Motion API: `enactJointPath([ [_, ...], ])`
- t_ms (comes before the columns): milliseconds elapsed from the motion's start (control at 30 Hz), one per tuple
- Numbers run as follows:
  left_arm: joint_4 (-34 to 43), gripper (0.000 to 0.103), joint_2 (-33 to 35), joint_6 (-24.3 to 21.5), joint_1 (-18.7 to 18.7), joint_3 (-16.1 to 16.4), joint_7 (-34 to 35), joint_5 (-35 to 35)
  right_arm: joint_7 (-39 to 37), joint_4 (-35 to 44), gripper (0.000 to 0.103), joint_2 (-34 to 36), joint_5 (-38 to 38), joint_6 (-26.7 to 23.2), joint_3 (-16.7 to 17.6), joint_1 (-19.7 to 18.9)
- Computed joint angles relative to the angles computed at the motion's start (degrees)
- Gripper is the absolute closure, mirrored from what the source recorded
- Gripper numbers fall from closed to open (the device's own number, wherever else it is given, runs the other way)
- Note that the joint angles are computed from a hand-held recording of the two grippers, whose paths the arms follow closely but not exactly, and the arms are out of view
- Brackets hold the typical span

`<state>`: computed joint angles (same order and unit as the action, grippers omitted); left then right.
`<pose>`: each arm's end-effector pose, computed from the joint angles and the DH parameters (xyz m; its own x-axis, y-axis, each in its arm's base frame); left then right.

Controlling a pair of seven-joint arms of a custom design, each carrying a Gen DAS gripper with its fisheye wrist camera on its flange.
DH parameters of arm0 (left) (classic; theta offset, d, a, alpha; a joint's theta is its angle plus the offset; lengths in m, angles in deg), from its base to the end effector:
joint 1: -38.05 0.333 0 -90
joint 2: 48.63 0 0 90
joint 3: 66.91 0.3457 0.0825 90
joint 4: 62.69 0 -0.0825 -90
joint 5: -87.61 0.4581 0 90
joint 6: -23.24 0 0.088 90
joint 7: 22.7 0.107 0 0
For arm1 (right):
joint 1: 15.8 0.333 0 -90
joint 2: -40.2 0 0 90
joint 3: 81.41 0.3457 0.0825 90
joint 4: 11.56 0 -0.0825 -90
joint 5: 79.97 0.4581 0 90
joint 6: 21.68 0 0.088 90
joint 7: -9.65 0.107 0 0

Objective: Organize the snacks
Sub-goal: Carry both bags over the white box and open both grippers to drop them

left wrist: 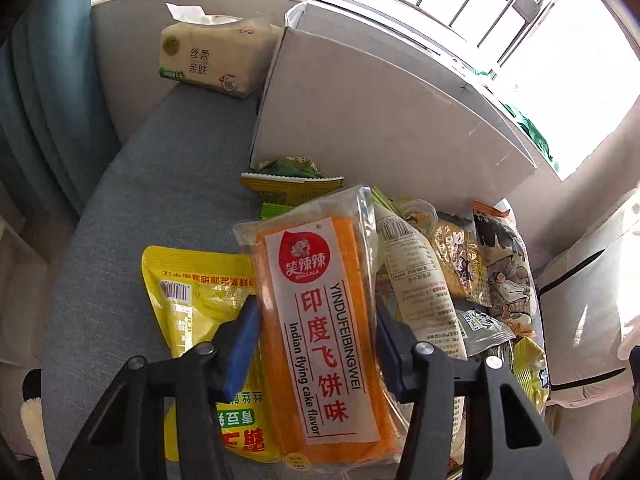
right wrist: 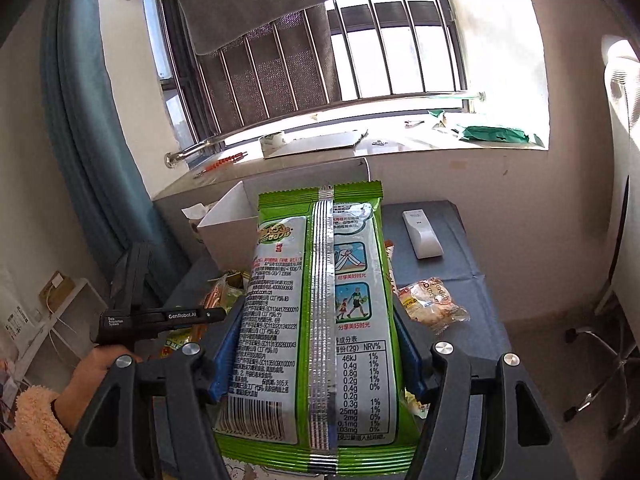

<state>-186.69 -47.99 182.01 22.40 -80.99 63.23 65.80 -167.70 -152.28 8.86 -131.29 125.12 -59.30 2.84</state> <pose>0.5650 -0.3038 0.4437 -0.2151 -0.9142 0.3434 -0.8756 0.0248 -0.4823 0.3554 0.3422 0.5376 -0.1499 -0.9696 -0.1935 -0.5058 0.2433 -0.8276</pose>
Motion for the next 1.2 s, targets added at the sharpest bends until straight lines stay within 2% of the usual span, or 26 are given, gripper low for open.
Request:
enactJointPath([
  [167, -5.87, 0.049, -7.10, 8.43, -0.92, -0.63, 2.90, 2.83, -0.39, 0.40, 0.033, 0.71, -0.47, 0.45, -0.17, -0.04],
  [267, -6.61, 0.050, -9.93, 10.68, -4.08, 1.37, 10.80, -3.86, -0.59, 0.55, 0.033, 1.59, -0.82, 2.37, -0.94, -0.29],
  [367, -3.91, 0.050, -9.65, 12.35, -6.35, 3.10, 17.67, -9.13, -0.60, 1.58, 0.033, 3.31, -1.82, 6.54, -2.08, -1.47],
  [500, 2.49, 0.050, -6.07, 12.60, -5.79, 2.92, 21.62, -11.67, -3.02, 5.63, 0.033, 7.12, -2.38, 9.42, -3.50, -3.49],
  [567, 6.80, 0.050, -3.74, 10.85, -4.41, 2.52, 22.03, -11.12, -4.19, 8.68, 0.034, 9.90, -4.12, 10.66, -3.97, -4.83],
  [633, 12.23, 0.050, -0.38, 8.21, -3.18, 2.02, 22.32, -11.45, -7.57, 11.83, 0.034, 13.18, -2.23, 11.75, -6.17, -4.59],
  [767, 24.21, 0.050, 8.14, 4.31, -1.62, 1.72, 13.68, -1.01, -15.15, 18.46, 0.034, 20.32, 4.30, 14.60, -10.98, -4.05],
  [867, 35.10, 0.050, 15.77, -0.87, -4.44, 5.76, 2.10, 14.70, -23.42, 25.16, 0.034, 26.43, 9.83, 12.14, -13.62, -3.39],
  [1033, 51.18, 0.049, 27.21, -11.40, -4.30, 5.39, -0.55, 19.59, -33.08, 35.26, 0.034, 35.04, 15.08, 6.38, -16.57, -1.98],
  [1067, 53.14, 0.045, 28.69, -12.72, -4.74, 5.82, -1.22, 20.85, -36.02, 36.55, 0.031, 36.37, 17.76, 6.37, -16.93, -1.96],
  [1100, 55.81, 0.041, 30.47, -14.94, -5.28, 6.30, -1.94, 22.18, -38.61, 37.75, 0.023, 37.47, 20.67, 5.89, -17.15, -1.94],
  [1133, 57.63, 0.025, 31.62, -17.49, -5.48, 6.45, -2.55, 22.84, -41.26, 39.56, 0.014, 38.77, 24.33, 3.88, -17.24, -2.01],
  [1167, 58.27, 0.016, 32.02, -18.94, -5.46, 6.49, -3.35, 23.12, -42.16, 41.01, 0.000, 39.73, 26.66, 1.76, -17.50, -1.88],
  [1200, 57.38, 0.014, 31.57, -18.71, -5.15, 6.26, -3.88, 22.97, -42.75, 41.49, 0.000, 40.05, 28.18, 0.64, -17.78, -1.76],
])
